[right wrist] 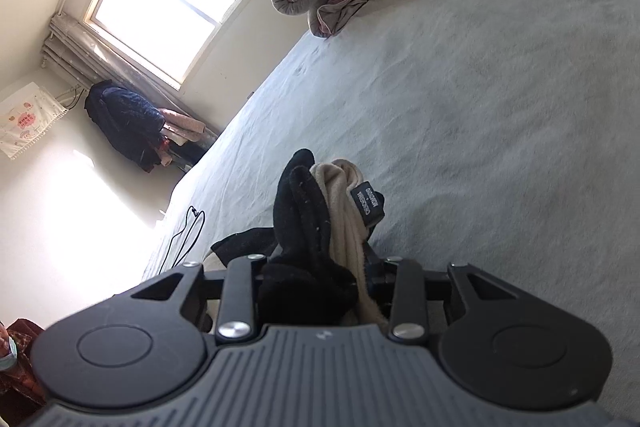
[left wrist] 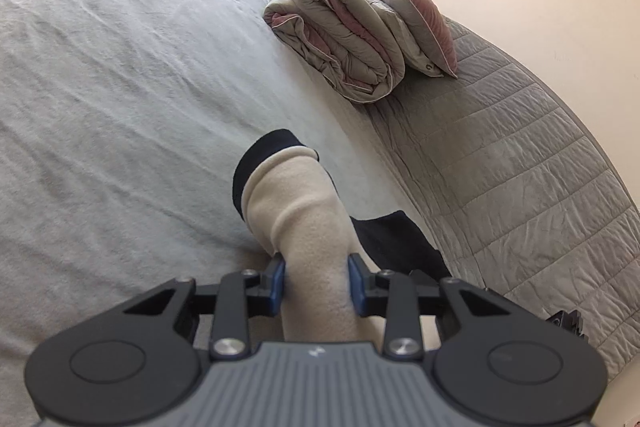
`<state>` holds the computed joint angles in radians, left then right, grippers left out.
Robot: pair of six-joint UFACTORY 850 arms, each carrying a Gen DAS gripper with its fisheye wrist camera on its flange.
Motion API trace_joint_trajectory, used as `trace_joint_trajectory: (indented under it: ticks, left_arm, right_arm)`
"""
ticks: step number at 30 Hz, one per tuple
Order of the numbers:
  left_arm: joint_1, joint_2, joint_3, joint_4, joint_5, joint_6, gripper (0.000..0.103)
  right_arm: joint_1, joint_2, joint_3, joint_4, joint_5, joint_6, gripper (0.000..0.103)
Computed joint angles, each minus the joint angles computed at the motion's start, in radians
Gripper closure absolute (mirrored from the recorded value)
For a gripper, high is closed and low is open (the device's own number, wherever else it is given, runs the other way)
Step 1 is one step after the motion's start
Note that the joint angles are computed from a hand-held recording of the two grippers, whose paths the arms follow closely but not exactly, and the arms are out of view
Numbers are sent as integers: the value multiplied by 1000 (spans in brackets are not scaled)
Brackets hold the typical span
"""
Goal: Fold clothes
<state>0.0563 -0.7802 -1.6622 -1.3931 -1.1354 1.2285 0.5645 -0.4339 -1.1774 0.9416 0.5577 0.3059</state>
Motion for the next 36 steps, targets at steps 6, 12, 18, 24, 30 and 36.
trace_joint_trajectory:
  ticks: [6,12,18,24,30,36]
  left_arm:
    - [-118,-7,-39,-68,72,13,71]
    - [-244,-79,-167,-117,166,0,71]
    - [-322,-160,-296,-129,234,4,71]
    - [-363,-217,-346,-67,314,-21,70]
    - [-365,-218,-335,-15,360,-51,57]
    - [-372,-151,-310,1,433,-36,44]
  right_arm:
    - [-88,72,60,-12,1,-78,66]
    - [-219,106,93,-51,-25,-120,66]
    - [-300,107,132,-125,9,-69,66]
    - [-327,76,143,-77,-10,-133,66]
    - [-306,64,138,59,-4,-259,52]
    - [-273,84,61,402,26,-740,33]
